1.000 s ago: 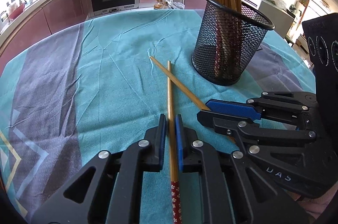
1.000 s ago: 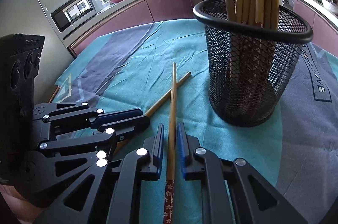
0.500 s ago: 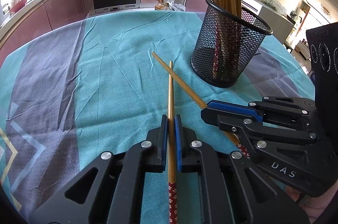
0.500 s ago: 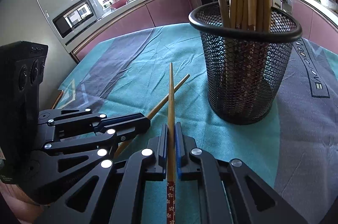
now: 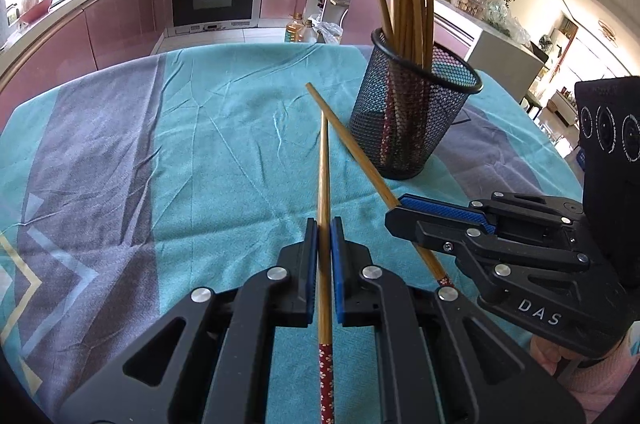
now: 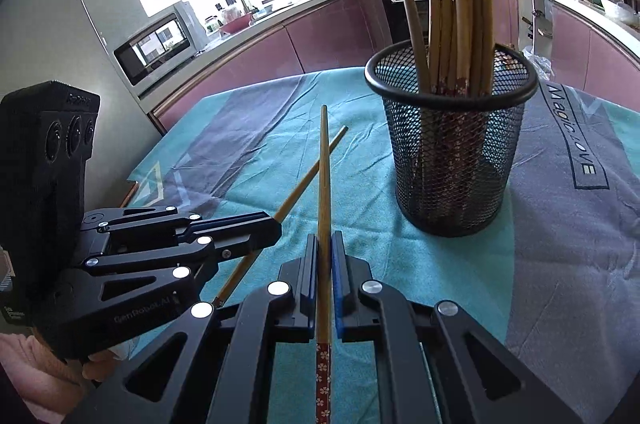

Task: Organize utensils
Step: 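Raise the left tool's chopstick upright while the right tool raises its own upright, then carry both upright chopsticks over the mesh cup, tools side by side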

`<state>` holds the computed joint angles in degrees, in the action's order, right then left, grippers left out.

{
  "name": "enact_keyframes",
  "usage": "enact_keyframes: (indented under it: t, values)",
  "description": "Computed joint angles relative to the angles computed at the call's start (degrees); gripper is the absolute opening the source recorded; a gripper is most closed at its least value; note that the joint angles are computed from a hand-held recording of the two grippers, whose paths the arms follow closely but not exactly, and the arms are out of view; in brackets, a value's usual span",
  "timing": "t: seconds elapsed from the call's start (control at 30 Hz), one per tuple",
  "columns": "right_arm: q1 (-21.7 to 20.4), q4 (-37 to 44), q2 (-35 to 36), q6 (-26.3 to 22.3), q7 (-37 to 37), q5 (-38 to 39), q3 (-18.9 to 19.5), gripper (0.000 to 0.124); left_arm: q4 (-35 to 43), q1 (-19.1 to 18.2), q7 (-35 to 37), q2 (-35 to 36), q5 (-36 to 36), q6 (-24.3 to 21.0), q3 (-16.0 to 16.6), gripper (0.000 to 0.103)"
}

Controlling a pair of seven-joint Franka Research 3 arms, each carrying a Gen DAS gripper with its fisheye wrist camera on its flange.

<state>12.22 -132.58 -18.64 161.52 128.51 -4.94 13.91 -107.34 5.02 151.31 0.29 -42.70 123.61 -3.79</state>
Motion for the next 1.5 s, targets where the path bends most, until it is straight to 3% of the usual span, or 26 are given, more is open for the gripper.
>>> enact_keyframes:
  t: [0.67, 1.13, 1.5]
  values:
    - [-3.15, -2.28, -5.79, 2.05, 0.63, -1.0, 2.49, 0.006, 1.12, 1.16, 2.49, -1.93, -4.76, -4.28, 1.8, 0.007]
    - [-6.43, -3.49, -9.11, 3.39, 1.73, -1.87, 4.33, 0.006, 4.12, 3.07, 3.7, -1.37, -7.72, -10.92, 2.69, 0.007]
    - [-7.72, -4.1, -10.25, 3.86, 1.73, -1.63, 5.32, 0.006, 4.42, 2.93, 4.61, -1.72, -9.26, -11.86, 2.64, 0.007]
